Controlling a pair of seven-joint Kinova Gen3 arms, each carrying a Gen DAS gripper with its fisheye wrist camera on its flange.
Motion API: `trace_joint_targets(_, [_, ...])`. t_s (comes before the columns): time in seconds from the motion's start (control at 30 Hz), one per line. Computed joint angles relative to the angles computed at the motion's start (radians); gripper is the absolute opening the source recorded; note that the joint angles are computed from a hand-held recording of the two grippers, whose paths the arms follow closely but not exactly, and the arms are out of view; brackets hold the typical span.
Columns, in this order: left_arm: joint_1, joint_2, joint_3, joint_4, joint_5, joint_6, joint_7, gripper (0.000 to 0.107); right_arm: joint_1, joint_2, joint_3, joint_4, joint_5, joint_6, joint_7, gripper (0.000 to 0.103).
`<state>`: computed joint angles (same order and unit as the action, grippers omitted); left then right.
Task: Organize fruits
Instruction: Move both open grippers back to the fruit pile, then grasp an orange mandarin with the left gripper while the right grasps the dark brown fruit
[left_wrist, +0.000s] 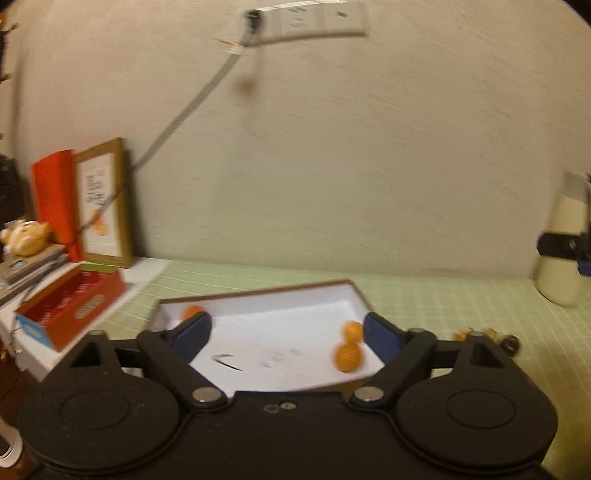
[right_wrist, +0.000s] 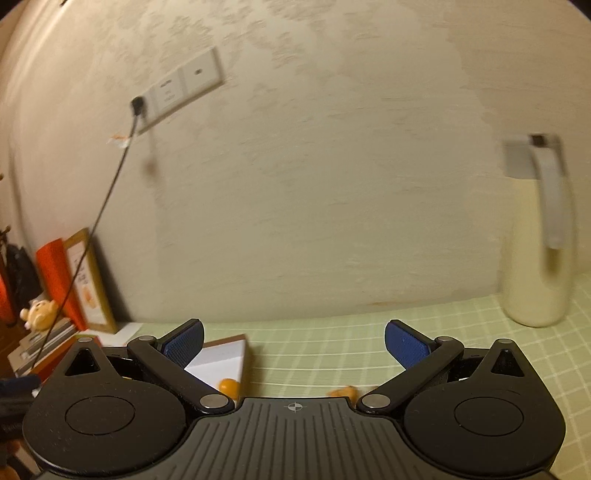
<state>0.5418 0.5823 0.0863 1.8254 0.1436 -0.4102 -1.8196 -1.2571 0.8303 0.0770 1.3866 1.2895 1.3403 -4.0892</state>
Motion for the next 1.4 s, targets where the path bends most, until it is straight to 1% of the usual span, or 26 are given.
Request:
trace_joint_targets(0.1, [0.017,0.024,0.018,-0.004,-0.025,-0.005,-0.011,0.079,-0.013,-0.009,-0.008,0.030,-0.033,0.033,-0.035,0.103])
trace_joint_targets(0.2, [0.018,0.055,0.048,-0.020,-0.071,-0.001,-0.015,0.075,-0.021,-0.016,-0.022,0.052,-0.068,0.064,-0.065,0.103])
trace_joint_targets(0.27, [0.025,0.078,0.060,-0.042,-0.093,0.018,-0.018,0.071,-0.026,-0.021,-0.029,0.068,-0.086,0.080,-0.093,0.103])
trace_joint_targets(0.4, [0.043,0.122,0.073,-0.083,-0.115,0.044,-0.015,0.070,-0.030,-0.030,-0.042,0.094,-0.109,0.108,-0.131,0.103])
trace_joint_targets(0.47, [0.039,0.141,0.090,-0.101,-0.140,0.063,-0.011,0.066,-0.029,-0.036,-0.051,0.106,-0.119,0.115,-0.147,0.103])
trace_joint_targets(0.53, [0.052,0.160,0.085,-0.125,-0.147,0.084,-0.014,0.066,-0.029,-0.037,-0.057,0.114,-0.126,0.121,-0.154,0.103])
trace_joint_targets(0.6, [0.065,0.177,0.080,-0.147,-0.147,0.099,-0.014,0.066,-0.026,-0.038,-0.063,0.118,-0.131,0.122,-0.158,0.103])
trace_joint_targets(0.67, [0.062,0.197,0.096,-0.176,-0.160,0.127,-0.008,0.064,-0.024,-0.040,-0.068,0.128,-0.139,0.121,-0.171,0.103])
trace_joint_targets(0.73, [0.073,0.212,0.094,-0.200,-0.163,0.145,-0.005,0.063,-0.024,-0.043,-0.071,0.139,-0.145,0.120,-0.189,0.103])
trace_joint_targets(0.9, [0.092,0.247,0.101,-0.248,-0.175,0.182,0.001,0.062,-0.021,-0.046,-0.079,0.157,-0.166,0.123,-0.221,0.103])
trace_joint_targets(0.97, [0.106,0.259,0.093,-0.263,-0.174,0.188,0.001,0.058,-0.018,-0.046,-0.082,0.161,-0.172,0.125,-0.224,0.103])
trace_joint_targets(1.03, [0.117,0.270,0.086,-0.280,-0.169,0.199,0.003,0.057,-0.015,-0.047,-0.084,0.165,-0.176,0.121,-0.224,0.103])
trace_joint_targets(1.1, [0.136,0.282,0.066,-0.300,-0.155,0.211,0.005,0.055,-0.007,-0.048,-0.088,0.168,-0.179,0.114,-0.212,0.103])
trace_joint_targets(1.17, [0.134,0.292,0.072,-0.318,-0.154,0.228,0.011,0.053,-0.001,-0.053,-0.089,0.179,-0.178,0.095,-0.218,0.103])
trace_joint_targets(1.2, [0.137,0.297,0.071,-0.326,-0.153,0.233,0.013,0.051,0.001,-0.054,-0.089,0.183,-0.175,0.086,-0.225,0.103])
trace_joint_targets(1.27, [0.136,0.308,0.075,-0.345,-0.156,0.251,0.016,0.044,0.005,-0.053,-0.088,0.185,-0.173,0.079,-0.224,0.103])
trace_joint_targets(1.33, [0.130,0.317,0.083,-0.363,-0.160,0.273,0.021,0.044,0.008,-0.052,-0.087,0.187,-0.169,0.072,-0.221,0.103])
trace_joint_targets(1.4, [0.141,0.322,0.070,-0.374,-0.154,0.281,0.026,0.044,0.010,-0.050,-0.086,0.187,-0.166,0.066,-0.219,0.103])
